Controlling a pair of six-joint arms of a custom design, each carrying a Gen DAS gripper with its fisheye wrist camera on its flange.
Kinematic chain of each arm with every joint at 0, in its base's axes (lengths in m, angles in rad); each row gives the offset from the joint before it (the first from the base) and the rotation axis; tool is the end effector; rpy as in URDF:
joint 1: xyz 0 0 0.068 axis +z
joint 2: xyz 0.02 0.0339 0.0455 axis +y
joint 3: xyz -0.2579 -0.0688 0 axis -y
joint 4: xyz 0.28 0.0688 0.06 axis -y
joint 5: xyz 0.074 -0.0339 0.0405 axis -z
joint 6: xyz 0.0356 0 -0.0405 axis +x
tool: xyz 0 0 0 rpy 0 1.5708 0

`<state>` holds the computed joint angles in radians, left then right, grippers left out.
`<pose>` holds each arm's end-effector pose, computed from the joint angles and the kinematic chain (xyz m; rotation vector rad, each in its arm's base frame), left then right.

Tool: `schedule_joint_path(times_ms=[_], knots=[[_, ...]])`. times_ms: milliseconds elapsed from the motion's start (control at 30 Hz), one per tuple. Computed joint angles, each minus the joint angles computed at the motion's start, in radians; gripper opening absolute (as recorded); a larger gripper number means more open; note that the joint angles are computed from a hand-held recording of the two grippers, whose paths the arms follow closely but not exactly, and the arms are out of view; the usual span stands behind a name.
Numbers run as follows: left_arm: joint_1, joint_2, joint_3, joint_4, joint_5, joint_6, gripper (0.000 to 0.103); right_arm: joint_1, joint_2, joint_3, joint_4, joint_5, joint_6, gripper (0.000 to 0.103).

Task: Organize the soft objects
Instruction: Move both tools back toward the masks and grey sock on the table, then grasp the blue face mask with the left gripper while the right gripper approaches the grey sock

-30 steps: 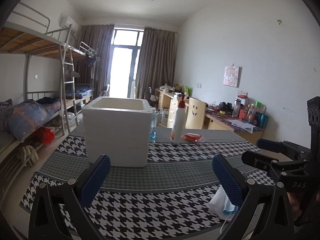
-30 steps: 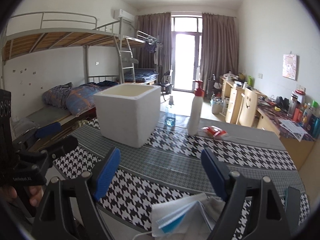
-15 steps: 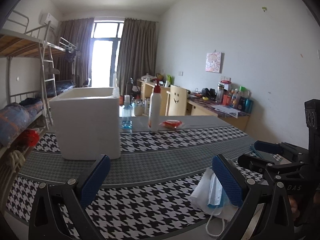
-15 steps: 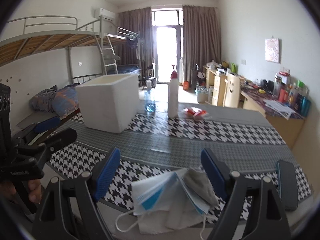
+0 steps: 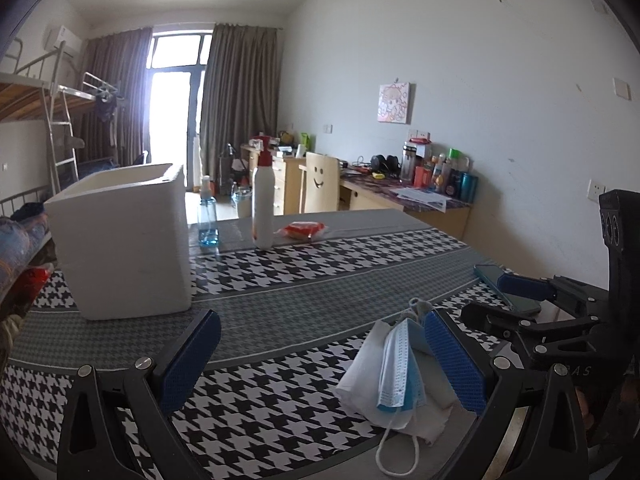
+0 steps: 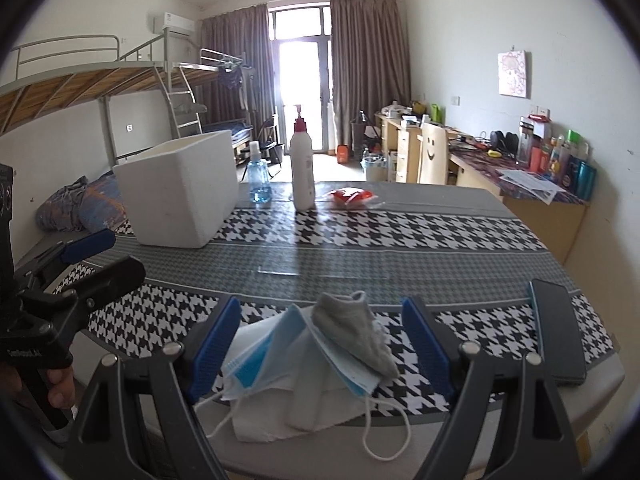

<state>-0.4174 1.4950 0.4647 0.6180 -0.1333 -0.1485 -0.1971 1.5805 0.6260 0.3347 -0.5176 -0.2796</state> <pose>0.2726 -0.1157 0.1177 0.1802 1.9786 -0.2353 0.3160 -0.0451 0.1166 -0.3714 2.0798 0.2840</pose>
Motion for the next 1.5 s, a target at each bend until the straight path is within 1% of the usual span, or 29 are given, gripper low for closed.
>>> schedule_joint_path(times_ms=[367, 467, 600, 1000, 1033, 1167, 1200, 1300, 1400, 1467, 1500], knots=[[-0.039, 0.071, 0.061, -0.027, 0.017, 0.028, 0.102, -0.028, 0.020, 0.008, 0.001, 0.028, 0.030, 0.086], [-0.043, 0.097, 0.088, -0.043, 0.031, 0.033, 0.102, -0.037, 0.034, 0.015, 0.000, 0.035, 0.041, 0.086], [-0.050, 0.131, 0.123, -0.065, 0.043, 0.048, 0.102, -0.038, 0.063, 0.026, 0.018, 0.085, 0.052, 0.086], [-0.066, 0.234, 0.236, -0.149, 0.053, 0.062, 0.102, -0.050, 0.132, 0.077, -0.001, 0.105, 0.046, 0.086], [-0.068, 0.244, 0.248, -0.162, 0.052, 0.063, 0.100, -0.051, 0.137, 0.080, 0.000, 0.105, 0.046, 0.086], [-0.073, 0.285, 0.293, -0.202, 0.068, 0.070, 0.086, -0.057, 0.159, 0.095, -0.006, 0.100, 0.045, 0.086], [-0.076, 0.295, 0.304, -0.211, 0.069, 0.070, 0.085, -0.059, 0.164, 0.098, -0.005, 0.098, 0.044, 0.086], [-0.084, 0.320, 0.328, -0.232, 0.064, 0.079, 0.077, -0.064, 0.180, 0.110, -0.010, 0.093, 0.043, 0.086], [-0.091, 0.337, 0.344, -0.246, 0.064, 0.081, 0.072, -0.070, 0.194, 0.121, -0.015, 0.086, 0.042, 0.086], [-0.092, 0.350, 0.361, -0.265, 0.073, 0.085, 0.059, -0.073, 0.200, 0.123, -0.013, 0.081, 0.047, 0.086], [-0.092, 0.358, 0.371, -0.278, 0.075, 0.083, 0.057, -0.076, 0.203, 0.125, -0.013, 0.075, 0.050, 0.086]])
